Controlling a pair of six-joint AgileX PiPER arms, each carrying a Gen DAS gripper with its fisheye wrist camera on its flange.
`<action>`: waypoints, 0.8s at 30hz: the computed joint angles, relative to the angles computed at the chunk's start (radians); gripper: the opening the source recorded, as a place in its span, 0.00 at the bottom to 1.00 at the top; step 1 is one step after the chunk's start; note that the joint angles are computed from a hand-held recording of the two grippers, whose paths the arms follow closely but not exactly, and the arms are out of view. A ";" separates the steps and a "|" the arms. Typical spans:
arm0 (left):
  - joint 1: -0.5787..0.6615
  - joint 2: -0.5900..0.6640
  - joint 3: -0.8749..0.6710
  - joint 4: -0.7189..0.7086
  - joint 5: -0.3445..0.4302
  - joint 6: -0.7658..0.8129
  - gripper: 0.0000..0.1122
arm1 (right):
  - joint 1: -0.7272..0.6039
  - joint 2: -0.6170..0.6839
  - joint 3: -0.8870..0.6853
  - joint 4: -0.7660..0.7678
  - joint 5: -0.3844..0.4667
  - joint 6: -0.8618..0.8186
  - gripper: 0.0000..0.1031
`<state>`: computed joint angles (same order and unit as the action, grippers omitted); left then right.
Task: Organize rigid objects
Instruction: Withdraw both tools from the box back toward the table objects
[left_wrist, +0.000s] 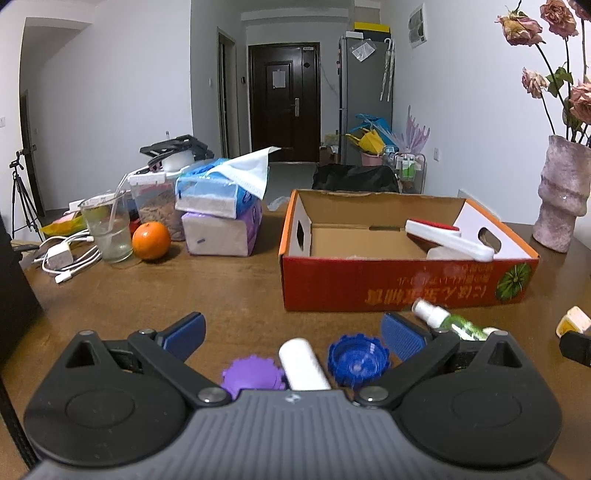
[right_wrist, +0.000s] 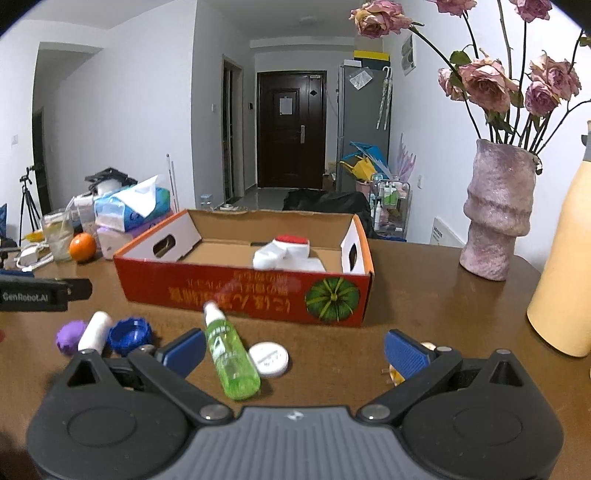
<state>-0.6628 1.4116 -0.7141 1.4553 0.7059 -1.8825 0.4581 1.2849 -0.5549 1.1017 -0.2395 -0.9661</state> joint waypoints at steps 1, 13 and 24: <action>-0.006 -0.009 0.012 -0.003 0.004 -0.004 0.92 | 0.011 -0.009 0.014 0.028 -0.014 -0.022 1.00; -0.089 -0.100 0.170 0.017 0.056 -0.095 0.92 | 0.123 -0.111 0.195 -0.026 -0.205 0.122 1.00; 0.015 -0.142 0.220 0.049 -0.006 -0.137 0.92 | 0.030 -0.068 0.261 -0.277 -0.303 0.282 1.00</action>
